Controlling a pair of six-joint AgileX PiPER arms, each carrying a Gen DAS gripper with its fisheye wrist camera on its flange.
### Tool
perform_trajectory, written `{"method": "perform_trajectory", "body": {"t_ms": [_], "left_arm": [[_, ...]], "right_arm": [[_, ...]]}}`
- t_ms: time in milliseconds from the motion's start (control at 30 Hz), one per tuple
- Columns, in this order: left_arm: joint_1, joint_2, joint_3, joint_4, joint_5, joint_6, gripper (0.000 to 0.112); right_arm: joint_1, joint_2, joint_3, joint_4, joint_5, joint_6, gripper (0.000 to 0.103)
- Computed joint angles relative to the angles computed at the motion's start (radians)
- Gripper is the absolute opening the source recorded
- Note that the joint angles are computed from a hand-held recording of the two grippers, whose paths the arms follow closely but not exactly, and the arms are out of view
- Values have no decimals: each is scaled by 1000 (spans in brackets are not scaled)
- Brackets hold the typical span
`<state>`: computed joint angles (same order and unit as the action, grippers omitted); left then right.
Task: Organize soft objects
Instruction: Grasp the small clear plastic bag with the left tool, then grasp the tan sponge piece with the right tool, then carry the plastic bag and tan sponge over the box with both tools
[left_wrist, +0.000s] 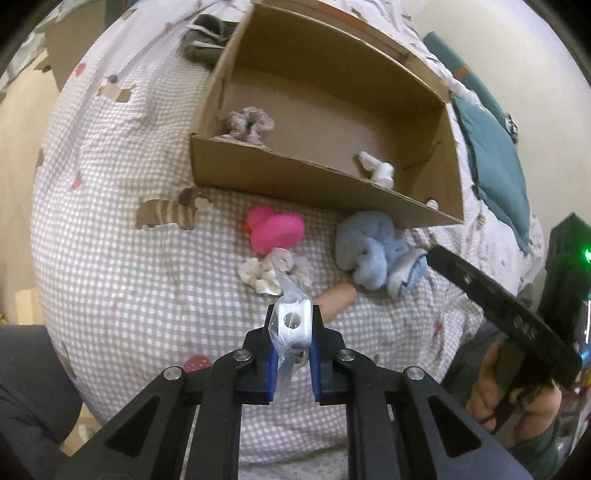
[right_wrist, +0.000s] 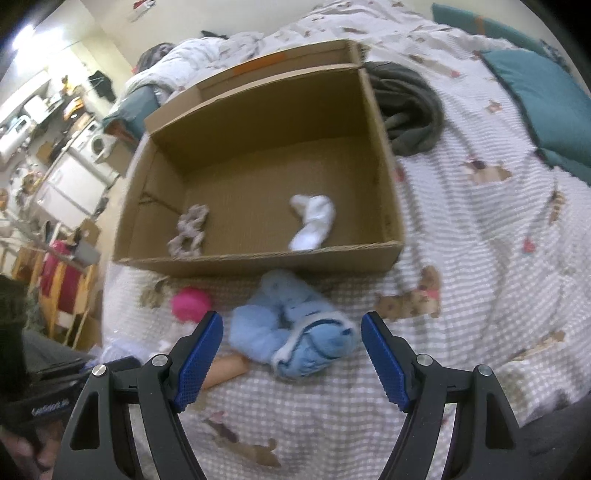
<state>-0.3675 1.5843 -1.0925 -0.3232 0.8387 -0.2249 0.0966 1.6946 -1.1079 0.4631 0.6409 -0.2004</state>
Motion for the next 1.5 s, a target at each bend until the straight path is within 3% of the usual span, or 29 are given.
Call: {"method": "perform_trajectory", "body": {"t_ms": [200, 233, 367, 600, 667, 767, 933, 1167, 1500], "left_arm": [[-27, -6, -6, 173, -14, -158, 13], [-30, 3, -12, 187, -14, -169, 13], [-57, 16, -21, 258, -20, -243, 13], [-49, 24, -30, 267, -26, -261, 13], [-44, 29, -32, 255, -23, -252, 13], [-40, 28, -33, 253, -23, -254, 13], [-27, 15, -26, 260, -28, -273, 13], [-54, 2, -25, 299, -28, -295, 13], [-75, 21, -27, 347, -20, -328, 13]], "right_arm": [[-2, 58, -25, 267, 151, -272, 82], [5, 72, -30, 290, 176, -295, 77], [59, 155, -69, 298, 261, -300, 43], [143, 237, -82, 272, 230, -239, 37], [151, 238, -77, 275, 213, -238, 20], [152, 219, -70, 297, 211, -264, 12], [124, 133, -23, 369, 204, -360, 9], [92, 20, -35, 208, 144, -235, 9], [34, -23, 7, 193, 67, -212, 9]]}}
